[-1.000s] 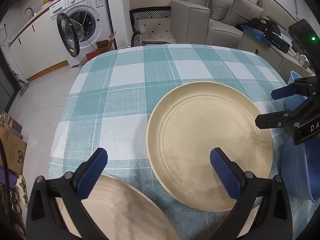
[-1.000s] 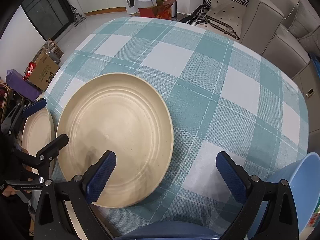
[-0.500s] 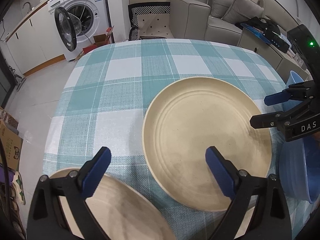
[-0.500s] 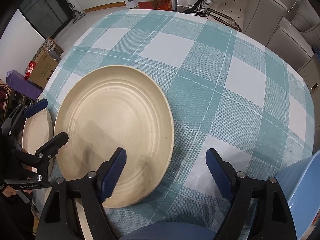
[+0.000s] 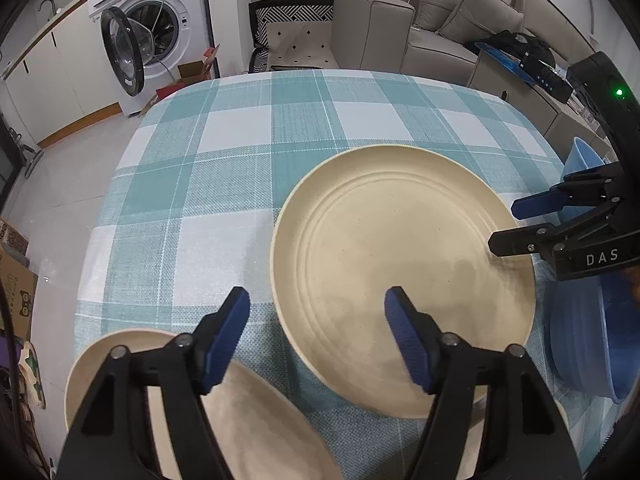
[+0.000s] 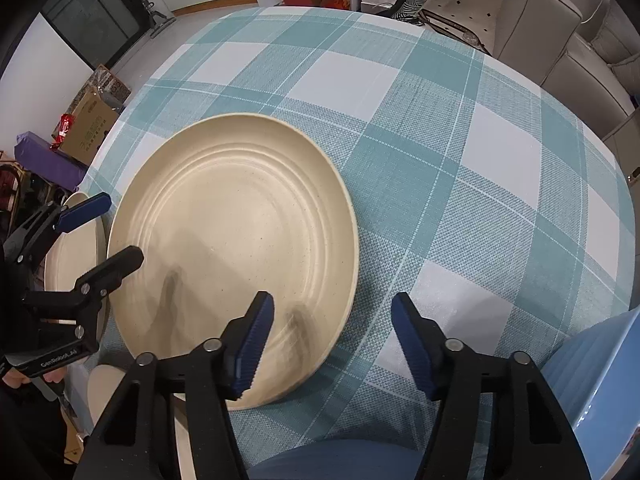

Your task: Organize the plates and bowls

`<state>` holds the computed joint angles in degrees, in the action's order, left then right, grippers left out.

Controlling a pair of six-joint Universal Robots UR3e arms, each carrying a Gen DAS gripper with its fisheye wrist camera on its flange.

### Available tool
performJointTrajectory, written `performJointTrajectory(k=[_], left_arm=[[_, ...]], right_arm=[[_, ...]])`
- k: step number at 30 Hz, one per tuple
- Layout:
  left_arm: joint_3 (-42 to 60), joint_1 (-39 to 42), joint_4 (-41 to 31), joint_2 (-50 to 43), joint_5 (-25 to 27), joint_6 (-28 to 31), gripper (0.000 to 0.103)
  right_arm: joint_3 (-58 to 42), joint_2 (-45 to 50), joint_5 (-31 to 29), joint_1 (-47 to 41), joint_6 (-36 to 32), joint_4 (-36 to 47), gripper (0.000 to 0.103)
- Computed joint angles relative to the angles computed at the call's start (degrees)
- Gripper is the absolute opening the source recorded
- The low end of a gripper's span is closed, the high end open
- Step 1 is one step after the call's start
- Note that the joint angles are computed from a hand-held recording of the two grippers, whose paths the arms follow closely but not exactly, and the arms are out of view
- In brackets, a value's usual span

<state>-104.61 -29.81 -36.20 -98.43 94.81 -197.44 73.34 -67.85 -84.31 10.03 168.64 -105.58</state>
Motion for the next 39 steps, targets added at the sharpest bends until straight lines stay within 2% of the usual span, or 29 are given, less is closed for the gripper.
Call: performJointTrajectory(k=[4,6,8,12,17,23,32,39], left_arm=[[0.10,-0.01,-0.21,0.05,-0.41,0.30,0.059],[-0.16,0.17,-0.11,0.29,-0.72,0.31,0.057],[-0.29,0.30,-0.11,0.43,-0.86,0.27,0.050],[-0.61,0.48,-0.14,0.72,-0.89,0.14,0.046],[-1.50,0.97,0.19,1.43,-1.06,-0.05,0.038],[-1.63,1.13,-0.17,1.76,-0.93,-0.21,0.033],[-1.92,2.08,-0.64,2.39,-2.26,-0.71,0.025],[-1.86,2.21,-0.91,2.50,-2.75,-0.90,0.024]], right_arm=[[-0.26,0.33,0.25,0.05,-0.03,0.27,0.053],[-0.23,0.33,0.58,0.03,-0.06,0.30,0.051],[-0.29,0.37,1.11,0.00,-0.12,0.54,0.047],[-0.27,0.59,1.17,0.35,0.14,0.47,0.043],[0.20,0.68,1.17,0.54,0.42,0.03,0.032],[0.27,0.91,-0.04,0.89,1.01,-0.50,0.023],[-0.31,1.37,-0.13,0.55,2.39,-0.61,0.019],[-0.06,1.11,-0.20,0.23,2.46,-0.41,0.018]])
